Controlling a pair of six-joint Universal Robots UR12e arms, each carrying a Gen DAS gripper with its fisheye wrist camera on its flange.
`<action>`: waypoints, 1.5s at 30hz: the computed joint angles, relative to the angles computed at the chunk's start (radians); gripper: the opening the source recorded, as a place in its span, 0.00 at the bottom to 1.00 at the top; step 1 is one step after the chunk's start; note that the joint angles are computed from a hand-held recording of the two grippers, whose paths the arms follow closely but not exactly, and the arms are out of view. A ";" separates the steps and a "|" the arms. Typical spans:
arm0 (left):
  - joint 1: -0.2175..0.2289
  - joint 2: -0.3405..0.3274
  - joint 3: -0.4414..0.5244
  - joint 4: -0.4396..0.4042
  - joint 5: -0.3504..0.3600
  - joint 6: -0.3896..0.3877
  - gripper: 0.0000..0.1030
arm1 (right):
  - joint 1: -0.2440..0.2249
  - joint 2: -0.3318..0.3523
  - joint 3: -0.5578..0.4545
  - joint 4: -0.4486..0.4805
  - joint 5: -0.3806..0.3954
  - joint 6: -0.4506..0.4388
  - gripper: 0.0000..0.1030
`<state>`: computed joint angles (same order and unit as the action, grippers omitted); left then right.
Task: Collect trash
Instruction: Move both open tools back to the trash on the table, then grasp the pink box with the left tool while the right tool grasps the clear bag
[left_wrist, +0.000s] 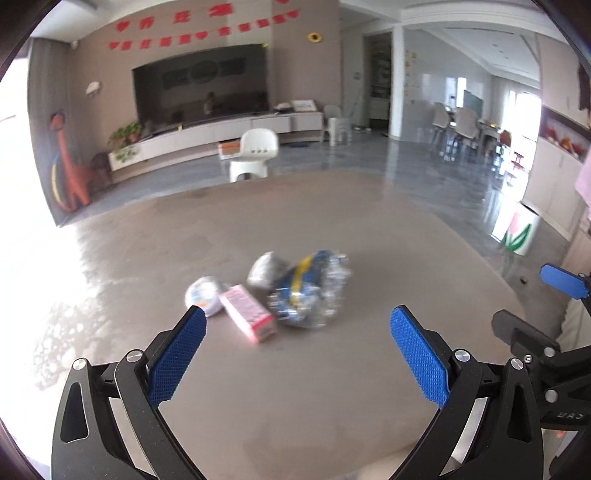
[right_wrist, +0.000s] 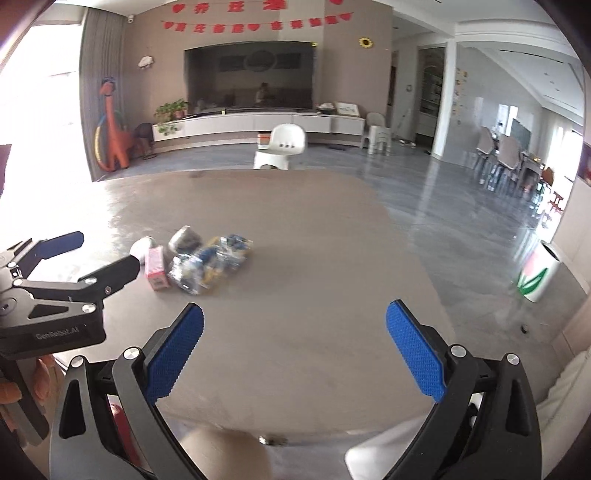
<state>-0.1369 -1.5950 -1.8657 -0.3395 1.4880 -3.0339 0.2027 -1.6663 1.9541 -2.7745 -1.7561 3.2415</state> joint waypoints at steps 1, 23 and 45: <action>0.007 -0.005 0.002 0.002 0.001 -0.003 0.95 | 0.005 0.009 -0.008 -0.002 0.002 -0.001 0.96; 0.032 -0.171 0.101 -0.093 0.088 -0.094 0.95 | 0.017 0.172 -0.135 0.035 0.093 -0.025 0.96; 0.096 -0.079 0.025 -0.055 -0.039 -0.049 0.29 | 0.004 0.269 -0.241 0.205 0.173 0.073 0.96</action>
<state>-0.0404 -1.6739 -1.8411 -0.3942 1.4486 -3.0825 0.2065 -1.3972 1.7135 -2.5693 -1.5830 3.3142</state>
